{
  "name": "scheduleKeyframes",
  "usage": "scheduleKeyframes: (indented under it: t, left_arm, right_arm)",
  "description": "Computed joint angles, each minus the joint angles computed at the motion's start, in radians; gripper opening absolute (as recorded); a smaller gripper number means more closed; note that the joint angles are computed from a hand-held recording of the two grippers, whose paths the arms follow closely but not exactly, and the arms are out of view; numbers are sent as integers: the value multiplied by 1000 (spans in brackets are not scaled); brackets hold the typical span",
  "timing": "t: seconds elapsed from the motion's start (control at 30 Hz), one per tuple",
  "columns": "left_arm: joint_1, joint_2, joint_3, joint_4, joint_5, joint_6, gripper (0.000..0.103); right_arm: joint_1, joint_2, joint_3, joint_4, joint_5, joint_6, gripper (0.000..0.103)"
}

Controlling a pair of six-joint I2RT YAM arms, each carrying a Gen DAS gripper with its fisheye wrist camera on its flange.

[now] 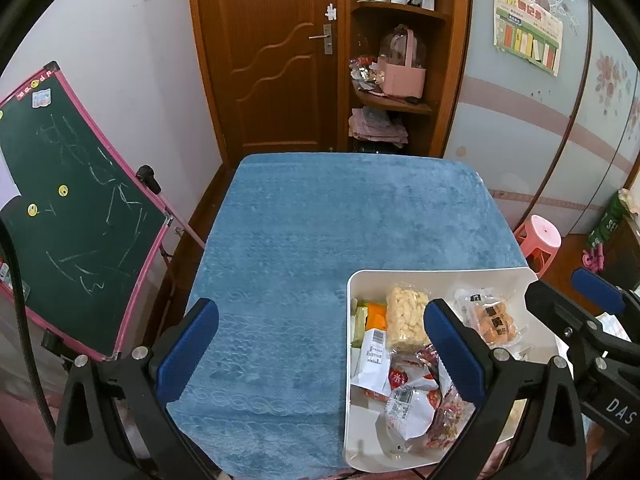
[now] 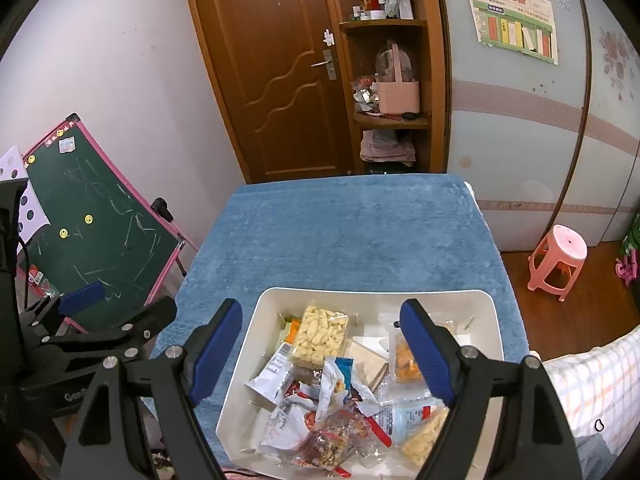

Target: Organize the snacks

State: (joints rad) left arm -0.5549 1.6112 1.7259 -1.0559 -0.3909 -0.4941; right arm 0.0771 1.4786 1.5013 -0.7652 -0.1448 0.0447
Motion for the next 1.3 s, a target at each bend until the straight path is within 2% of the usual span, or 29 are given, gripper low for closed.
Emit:
scheduleKeyframes:
  t: [1.3]
  left_arm:
    - [20,-7,-10,10,16,19,102]
  right_arm:
    - [-8,14,21,-4,3,-10,82]
